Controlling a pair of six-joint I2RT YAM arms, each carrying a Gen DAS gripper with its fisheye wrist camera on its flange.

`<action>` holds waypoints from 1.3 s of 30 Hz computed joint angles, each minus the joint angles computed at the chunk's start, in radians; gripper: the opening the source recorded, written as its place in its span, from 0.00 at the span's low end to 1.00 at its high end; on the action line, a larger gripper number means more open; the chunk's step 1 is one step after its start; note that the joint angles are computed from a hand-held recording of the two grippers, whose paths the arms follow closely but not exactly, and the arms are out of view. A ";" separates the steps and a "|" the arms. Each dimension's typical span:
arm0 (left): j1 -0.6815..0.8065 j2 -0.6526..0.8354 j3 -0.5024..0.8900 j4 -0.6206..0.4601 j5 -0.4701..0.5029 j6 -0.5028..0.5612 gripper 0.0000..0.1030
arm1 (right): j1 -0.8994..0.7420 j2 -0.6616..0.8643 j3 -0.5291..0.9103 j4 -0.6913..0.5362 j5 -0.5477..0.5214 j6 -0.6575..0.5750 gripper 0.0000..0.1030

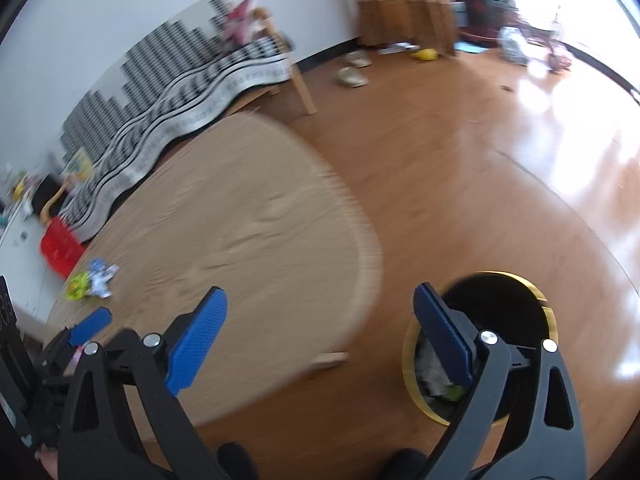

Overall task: Collect trash
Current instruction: 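Grasp the pink-purple toy with left tool while right tool grasps crumpled foil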

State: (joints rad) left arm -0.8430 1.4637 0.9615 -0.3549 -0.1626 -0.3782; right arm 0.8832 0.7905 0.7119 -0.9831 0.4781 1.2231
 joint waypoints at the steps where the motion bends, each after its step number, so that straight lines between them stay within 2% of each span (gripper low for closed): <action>1: 0.037 -0.034 -0.017 -0.016 0.004 0.009 0.90 | 0.010 0.090 0.029 0.074 -0.010 -0.030 0.88; 6: 0.317 -0.251 -0.154 -0.086 0.064 0.120 0.90 | 0.058 0.489 0.231 0.328 -0.073 -0.167 0.88; 9: 0.525 -0.344 -0.225 -0.116 0.139 0.220 0.90 | 0.077 0.687 0.378 0.409 -0.116 -0.238 0.88; 12: 0.688 -0.366 -0.261 -0.130 0.211 0.311 0.90 | 0.098 0.871 0.550 0.431 -0.138 -0.308 0.88; 16: 0.839 -0.385 -0.304 -0.133 0.272 0.428 0.90 | 0.122 1.066 0.754 0.396 -0.141 -0.390 0.88; 21: 0.900 -0.353 -0.338 -0.126 0.308 0.471 0.90 | 0.120 1.288 1.004 0.330 -0.152 -0.456 0.88; 24: 0.899 -0.327 -0.345 -0.124 0.325 0.478 0.90 | 0.101 1.360 1.086 0.330 -0.173 -0.475 0.87; 28: 0.860 -0.335 -0.375 -0.101 0.280 0.483 0.90 | 0.082 1.463 1.222 0.305 -0.194 -0.498 0.83; 34: 0.882 -0.282 -0.381 -0.052 0.252 0.500 0.90 | 0.074 1.586 1.394 0.236 -0.202 -0.515 0.69; 37: 0.907 -0.279 -0.385 -0.049 0.279 0.513 0.87 | 0.079 1.622 1.451 0.212 -0.192 -0.526 0.60; 38: 0.920 -0.268 -0.377 -0.050 0.302 0.527 0.80 | 0.082 1.633 1.470 0.201 -0.186 -0.531 0.53; 39: 0.924 -0.272 -0.375 -0.063 0.328 0.538 0.69 | 0.083 1.642 1.487 0.194 -0.180 -0.536 0.41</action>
State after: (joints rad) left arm 0.0806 1.1920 0.5867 -0.4178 0.1651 0.1603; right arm 0.9665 2.4329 2.1985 -0.7893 0.2983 0.6870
